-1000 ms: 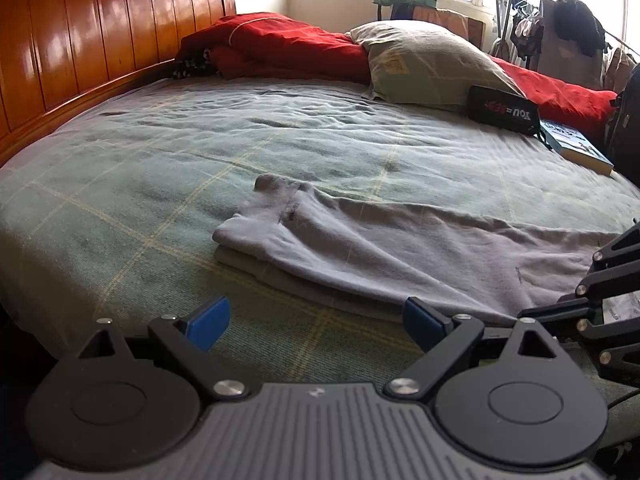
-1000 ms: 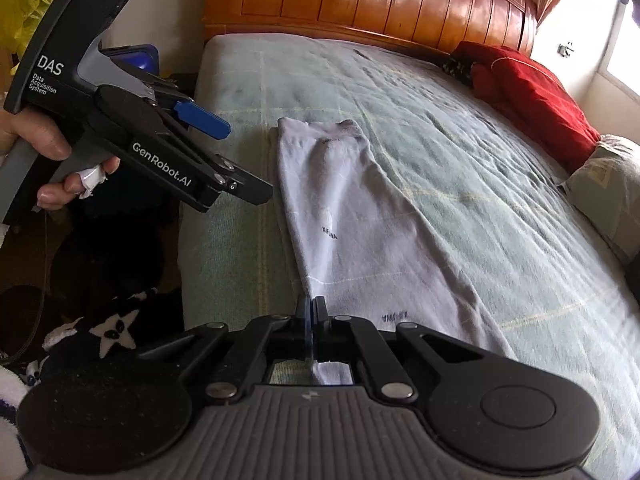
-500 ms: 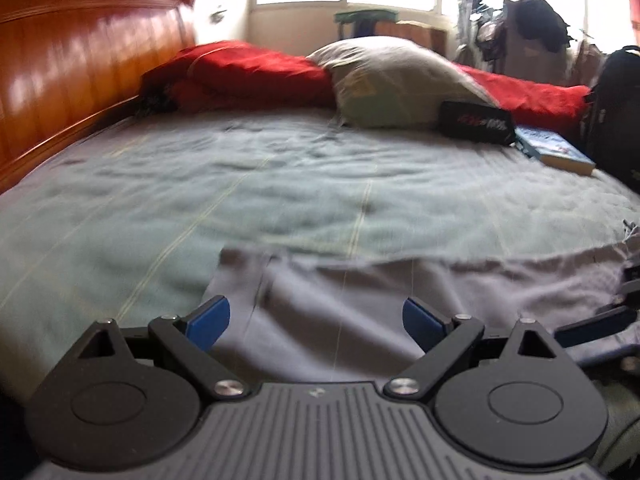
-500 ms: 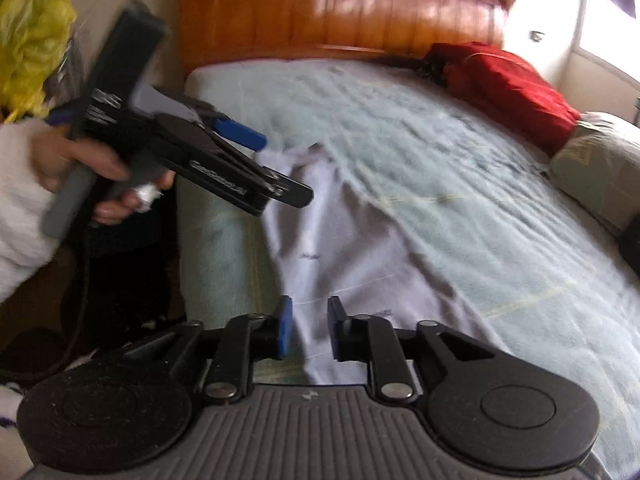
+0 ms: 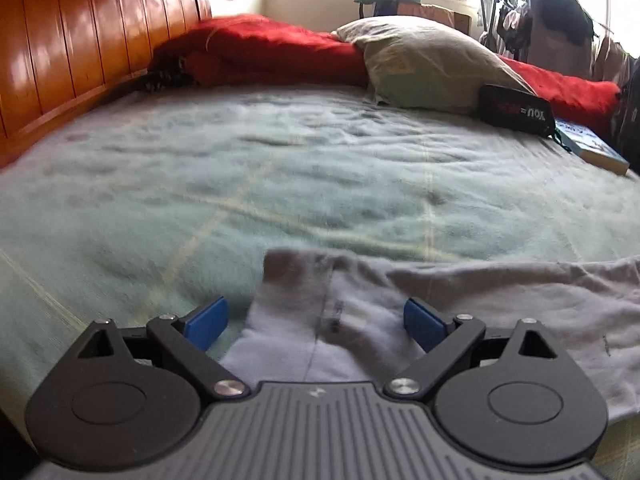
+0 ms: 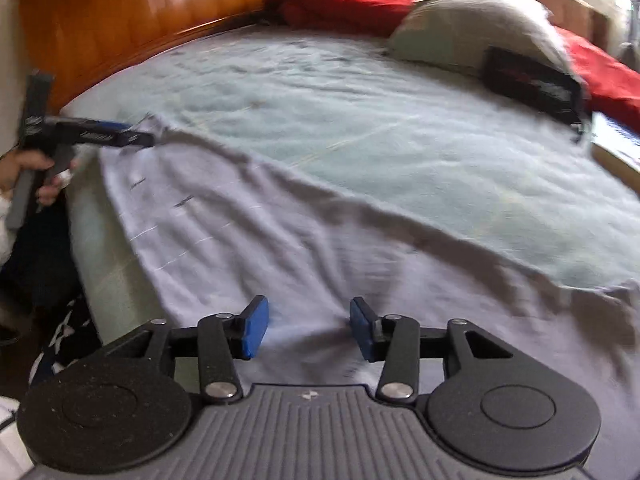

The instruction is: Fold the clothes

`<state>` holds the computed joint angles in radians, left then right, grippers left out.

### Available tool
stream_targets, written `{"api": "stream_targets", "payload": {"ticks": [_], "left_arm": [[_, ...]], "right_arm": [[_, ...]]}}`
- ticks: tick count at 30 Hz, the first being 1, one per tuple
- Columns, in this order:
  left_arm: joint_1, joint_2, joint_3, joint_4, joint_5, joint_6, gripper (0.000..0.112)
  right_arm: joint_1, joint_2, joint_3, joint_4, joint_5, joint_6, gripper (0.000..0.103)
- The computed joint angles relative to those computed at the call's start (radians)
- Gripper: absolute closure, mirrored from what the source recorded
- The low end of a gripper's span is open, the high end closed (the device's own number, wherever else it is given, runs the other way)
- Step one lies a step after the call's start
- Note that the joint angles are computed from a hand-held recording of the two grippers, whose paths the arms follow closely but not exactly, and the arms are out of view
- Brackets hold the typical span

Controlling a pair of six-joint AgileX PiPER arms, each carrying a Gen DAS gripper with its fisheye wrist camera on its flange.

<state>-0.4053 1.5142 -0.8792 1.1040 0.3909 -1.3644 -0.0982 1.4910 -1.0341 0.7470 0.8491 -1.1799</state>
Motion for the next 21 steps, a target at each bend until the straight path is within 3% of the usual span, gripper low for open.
{"api": "stream_targets", "payload": {"ticks": [1, 3, 6, 8, 11, 14, 17, 21], "left_arm": [[-0.021, -0.009, -0.01, -0.007, 0.021, 0.016, 0.018], [-0.045, -0.026, -0.015, -0.027, -0.014, 0.065, 0.017], [-0.074, -0.004, -0.042, -0.222, -0.087, 0.282, 0.017], [-0.078, 0.06, -0.073, -0.268, -0.101, 0.323, 0.017], [-0.072, 0.137, -0.114, -0.118, -0.106, 0.181, 0.011], [-0.055, 0.184, -0.186, -0.205, -0.084, 0.231, 0.013], [-0.144, 0.152, -0.188, -0.118, 0.017, 0.198, 0.014], [-0.251, 0.08, -0.108, 0.025, 0.045, 0.085, 0.012]], "right_arm": [[-0.004, -0.006, -0.001, -0.001, -0.015, 0.006, 0.049], [-0.011, -0.018, -0.002, -0.004, -0.045, 0.019, 0.047], [-0.004, 0.003, -0.006, -0.027, -0.104, 0.051, 0.046], [-0.007, 0.018, 0.004, -0.029, -0.128, 0.054, 0.046], [-0.03, 0.028, 0.025, -0.018, -0.149, 0.048, 0.042], [-0.1, 0.01, 0.045, 0.005, -0.13, 0.023, 0.039], [-0.161, -0.026, 0.064, 0.002, -0.114, 0.02, 0.038], [-0.241, -0.067, 0.099, 0.046, -0.082, -0.035, 0.033]]}}
